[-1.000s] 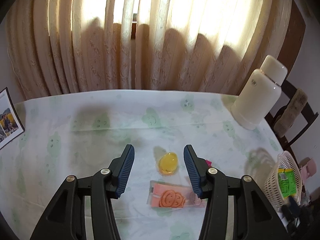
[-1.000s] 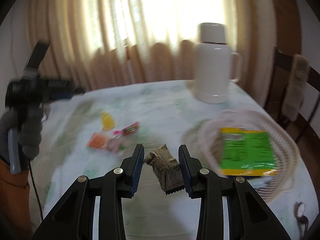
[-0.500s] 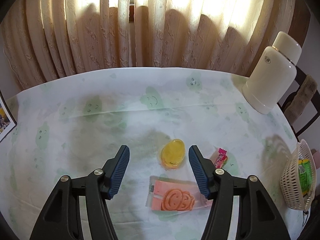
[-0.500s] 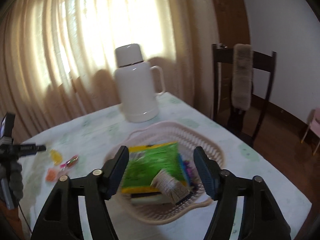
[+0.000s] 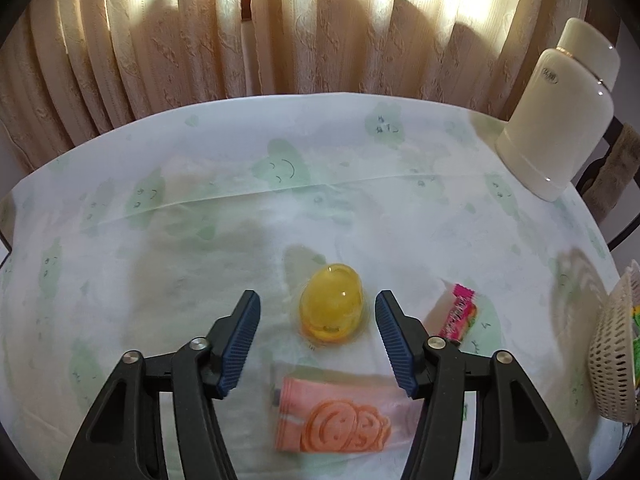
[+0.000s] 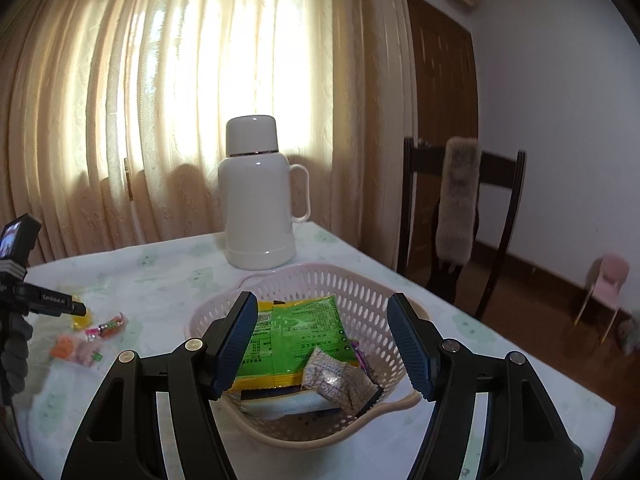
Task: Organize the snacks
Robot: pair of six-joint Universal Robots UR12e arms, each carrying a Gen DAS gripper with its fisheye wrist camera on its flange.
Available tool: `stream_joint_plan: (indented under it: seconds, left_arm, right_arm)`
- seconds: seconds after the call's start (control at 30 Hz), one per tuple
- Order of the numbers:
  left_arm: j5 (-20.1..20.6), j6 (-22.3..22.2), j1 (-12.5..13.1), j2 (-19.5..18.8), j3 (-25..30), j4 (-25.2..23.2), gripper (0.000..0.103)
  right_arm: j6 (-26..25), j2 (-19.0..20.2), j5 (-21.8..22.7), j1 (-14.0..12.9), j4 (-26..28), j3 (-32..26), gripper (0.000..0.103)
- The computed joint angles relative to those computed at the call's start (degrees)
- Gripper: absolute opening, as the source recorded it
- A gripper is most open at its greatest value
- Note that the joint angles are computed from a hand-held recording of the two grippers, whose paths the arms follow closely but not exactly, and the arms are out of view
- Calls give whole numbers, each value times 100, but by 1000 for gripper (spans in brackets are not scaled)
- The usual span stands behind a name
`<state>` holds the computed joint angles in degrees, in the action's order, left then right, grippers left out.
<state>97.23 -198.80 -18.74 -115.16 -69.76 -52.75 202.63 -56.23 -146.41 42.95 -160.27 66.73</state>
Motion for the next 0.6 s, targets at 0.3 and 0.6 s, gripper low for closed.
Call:
stream_joint_plan:
  seconds: [0.3, 0.6]
  left_arm:
    - [-29, -40, 17, -97, 76, -33, 32]
    - [-41, -55, -21, 70, -16, 226, 32]
  right_arm:
    - [31, 20, -18, -3, -52, 31, 68]
    - [46, -3, -126, 8, -326, 115, 68]
